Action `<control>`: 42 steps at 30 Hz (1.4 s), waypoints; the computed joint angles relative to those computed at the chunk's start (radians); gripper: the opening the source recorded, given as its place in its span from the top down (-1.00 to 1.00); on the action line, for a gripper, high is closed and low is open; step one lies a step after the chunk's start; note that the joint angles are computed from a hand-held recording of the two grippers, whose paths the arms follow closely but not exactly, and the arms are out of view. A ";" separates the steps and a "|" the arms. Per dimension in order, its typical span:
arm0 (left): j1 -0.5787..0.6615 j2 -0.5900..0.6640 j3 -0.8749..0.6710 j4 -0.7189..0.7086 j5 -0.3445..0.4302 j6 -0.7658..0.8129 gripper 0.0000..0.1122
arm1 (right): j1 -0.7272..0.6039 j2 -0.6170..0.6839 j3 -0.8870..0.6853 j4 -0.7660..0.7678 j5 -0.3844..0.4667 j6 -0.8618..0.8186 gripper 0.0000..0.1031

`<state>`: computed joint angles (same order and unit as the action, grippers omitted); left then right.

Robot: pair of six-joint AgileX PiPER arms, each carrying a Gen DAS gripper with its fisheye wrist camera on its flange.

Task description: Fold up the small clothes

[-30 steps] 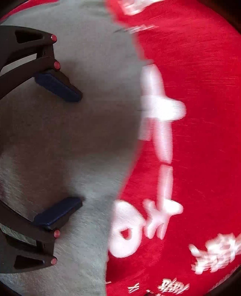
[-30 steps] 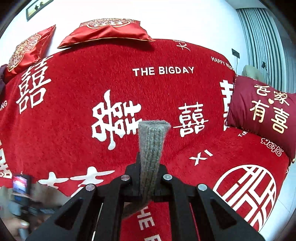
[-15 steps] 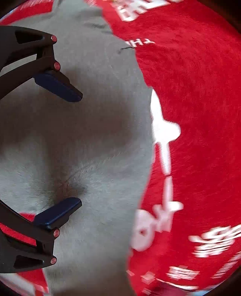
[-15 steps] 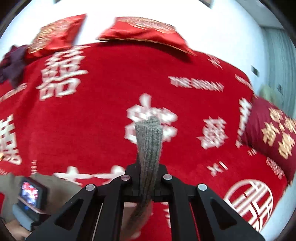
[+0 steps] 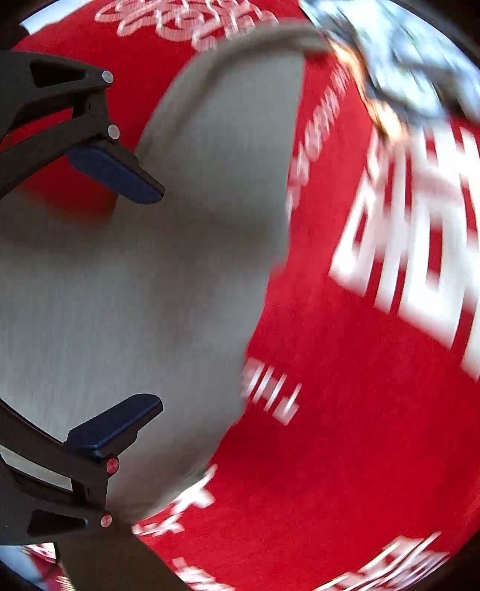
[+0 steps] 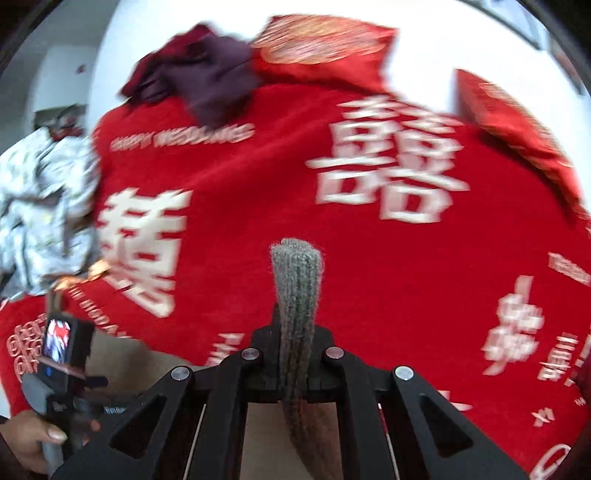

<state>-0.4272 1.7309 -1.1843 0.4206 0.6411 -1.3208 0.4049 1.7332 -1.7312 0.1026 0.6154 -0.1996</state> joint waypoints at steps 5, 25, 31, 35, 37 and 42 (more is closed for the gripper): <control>0.160 -0.174 0.251 0.009 -0.119 -0.026 -0.84 | 0.183 0.265 -0.178 -0.072 0.081 0.152 0.88; 0.137 -0.206 0.343 0.084 -0.202 -0.087 -0.82 | 0.120 0.203 -0.001 0.214 0.061 0.026 -0.60; 0.005 -0.135 0.196 0.100 -0.086 -0.068 -0.82 | -0.212 0.058 0.225 0.472 0.148 -0.175 -0.83; -0.079 0.003 0.026 0.085 -0.020 -0.012 -0.82 | -0.479 0.188 0.220 0.640 0.250 -0.115 -0.82; -0.094 0.090 -0.077 0.044 0.035 0.044 -0.82 | -0.521 0.198 0.265 0.517 0.155 -0.064 -0.66; -0.120 0.240 -0.250 0.022 0.154 0.125 -0.82 | -0.630 0.167 0.317 0.710 0.213 -0.323 -0.56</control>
<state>-0.5473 1.9706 -1.4339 0.4426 0.7948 -1.1955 -0.2246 1.9004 -1.4142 0.8122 0.8285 -0.5226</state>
